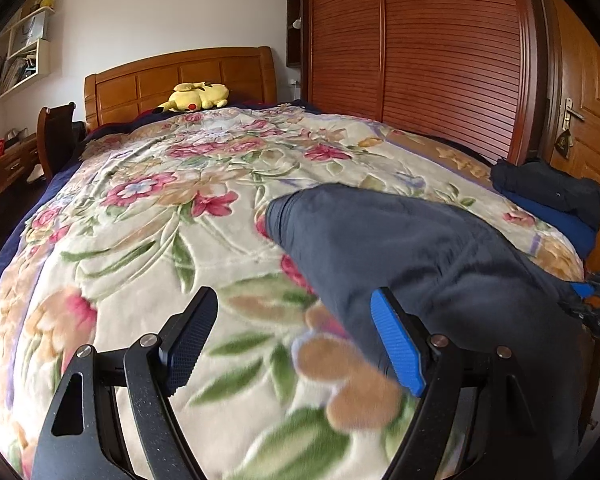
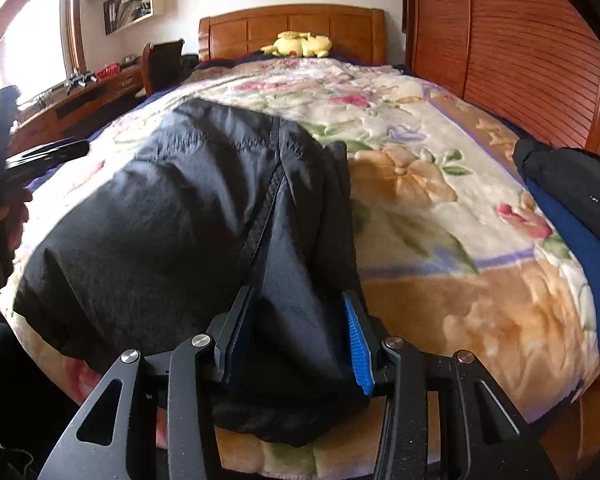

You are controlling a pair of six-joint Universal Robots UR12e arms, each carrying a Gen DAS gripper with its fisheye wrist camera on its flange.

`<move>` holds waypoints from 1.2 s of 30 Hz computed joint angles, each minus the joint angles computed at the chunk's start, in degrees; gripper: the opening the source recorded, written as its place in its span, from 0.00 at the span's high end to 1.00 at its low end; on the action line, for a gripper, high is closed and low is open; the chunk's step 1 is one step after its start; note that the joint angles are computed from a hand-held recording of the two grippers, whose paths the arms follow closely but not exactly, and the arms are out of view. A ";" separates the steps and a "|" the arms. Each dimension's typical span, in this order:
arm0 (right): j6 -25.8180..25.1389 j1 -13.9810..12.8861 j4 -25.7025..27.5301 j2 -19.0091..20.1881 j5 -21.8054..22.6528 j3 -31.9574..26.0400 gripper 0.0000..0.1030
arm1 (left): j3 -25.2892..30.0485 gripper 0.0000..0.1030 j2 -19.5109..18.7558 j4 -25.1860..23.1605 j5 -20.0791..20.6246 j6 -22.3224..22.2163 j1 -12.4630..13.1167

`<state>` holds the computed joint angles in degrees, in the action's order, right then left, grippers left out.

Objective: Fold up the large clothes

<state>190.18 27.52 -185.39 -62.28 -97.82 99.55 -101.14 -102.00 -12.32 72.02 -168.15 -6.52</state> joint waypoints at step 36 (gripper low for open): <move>6.10 -0.67 -7.15 -0.58 1.77 5.70 0.52 | 13.74 0.22 -10.54 -10.89 3.65 0.99 -2.90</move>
<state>196.28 26.84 -192.54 -62.86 -96.05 105.25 -87.40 -112.53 -23.21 75.67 -167.16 -9.42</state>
